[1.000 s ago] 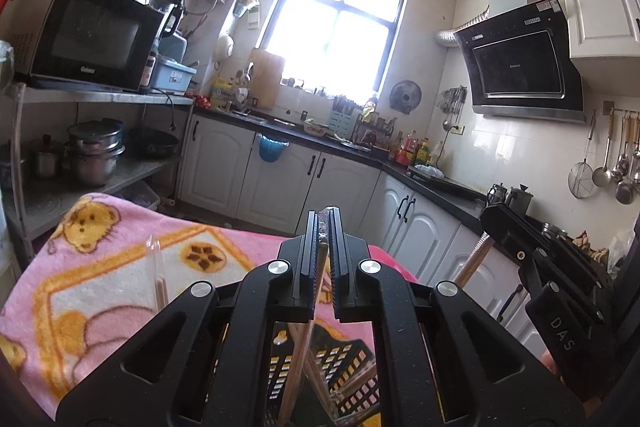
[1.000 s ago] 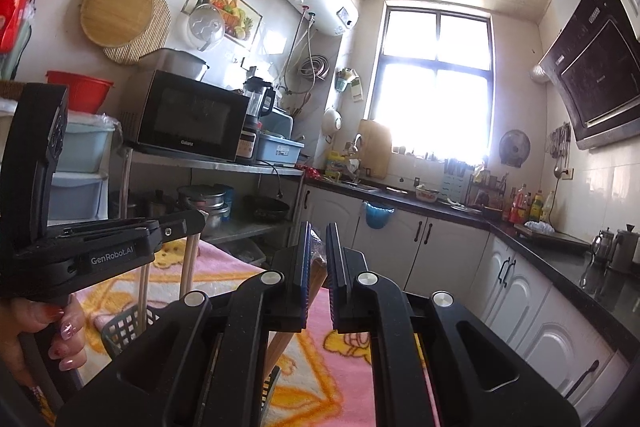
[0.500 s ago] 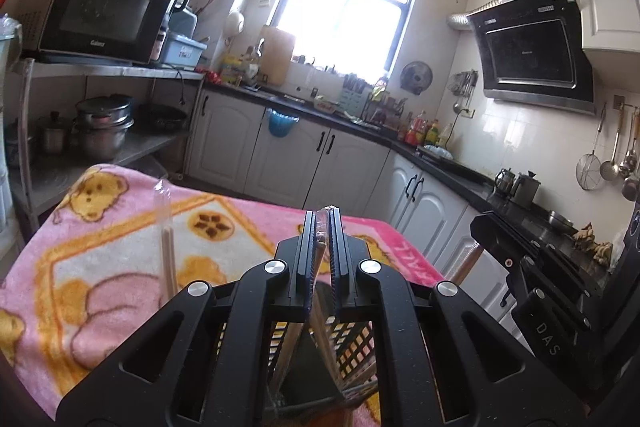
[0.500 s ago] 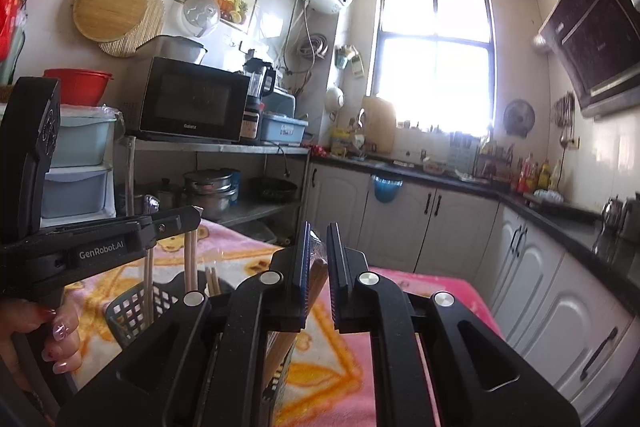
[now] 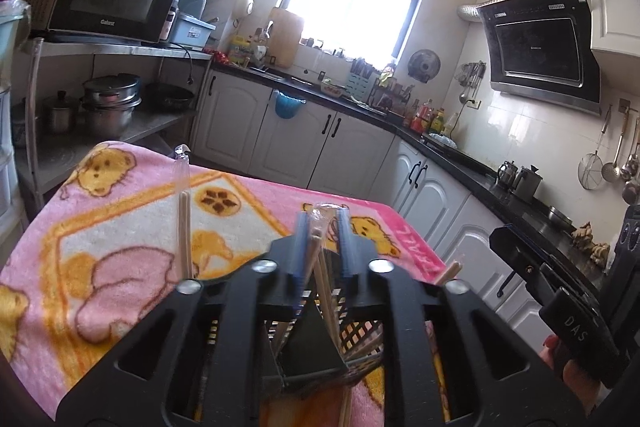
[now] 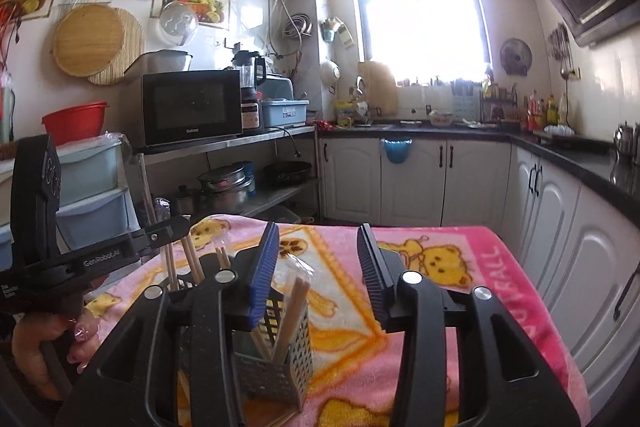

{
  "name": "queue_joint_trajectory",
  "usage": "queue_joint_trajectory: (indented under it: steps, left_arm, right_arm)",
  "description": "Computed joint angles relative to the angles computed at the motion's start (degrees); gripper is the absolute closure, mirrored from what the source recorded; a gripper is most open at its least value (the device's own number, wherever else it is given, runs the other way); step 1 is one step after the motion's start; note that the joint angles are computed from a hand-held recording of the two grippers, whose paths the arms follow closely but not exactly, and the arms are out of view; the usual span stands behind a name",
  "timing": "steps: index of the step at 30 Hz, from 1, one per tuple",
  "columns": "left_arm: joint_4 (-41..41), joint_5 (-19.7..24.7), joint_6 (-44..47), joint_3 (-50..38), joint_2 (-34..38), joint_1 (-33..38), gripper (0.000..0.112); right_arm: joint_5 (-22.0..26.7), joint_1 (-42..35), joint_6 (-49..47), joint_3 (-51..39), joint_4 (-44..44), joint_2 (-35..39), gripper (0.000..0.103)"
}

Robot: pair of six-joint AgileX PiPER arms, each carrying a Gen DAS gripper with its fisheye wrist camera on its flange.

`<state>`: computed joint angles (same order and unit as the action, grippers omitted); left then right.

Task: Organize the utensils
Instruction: 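Lower both chopsticks into the basket and open both tools, then withdraw both open tools from the basket and lower them toward the chopstick pile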

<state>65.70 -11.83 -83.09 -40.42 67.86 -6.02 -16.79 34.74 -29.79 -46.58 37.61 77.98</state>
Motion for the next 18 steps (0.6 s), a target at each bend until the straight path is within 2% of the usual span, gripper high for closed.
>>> queue_joint_trajectory:
  steps: [1, 3, 7, 10, 18]
  left_arm:
    - [0.93, 0.41, -0.86, 0.01, -0.21, -0.18, 0.091]
    - [3.03, 0.59, -2.9, 0.21, -0.7, -0.2, 0.089]
    - [6.98, 0.77, -6.99, 0.61, -1.54, -0.01, 0.078]
    - [7.29, 0.15, -7.38, 1.37, -2.45, 0.53, 0.068]
    - [11.54, 0.04, -11.9, 3.17, -6.07, 1.26, 0.041]
  right_arm:
    - [0.59, -0.27, 0.51, 0.12, -0.1, -0.3, 0.061]
    - [1.43, -1.01, 2.25, 0.73, -1.2, -0.85, 0.058]
    - [2.67, -1.81, 2.77, 1.59, -1.08, -1.89, 0.053]
    - [3.25, -1.81, 0.18, 2.26, 1.58, -2.68, 0.046]
    - [3.92, -1.26, -4.92, 3.58, 6.42, -4.55, 0.035]
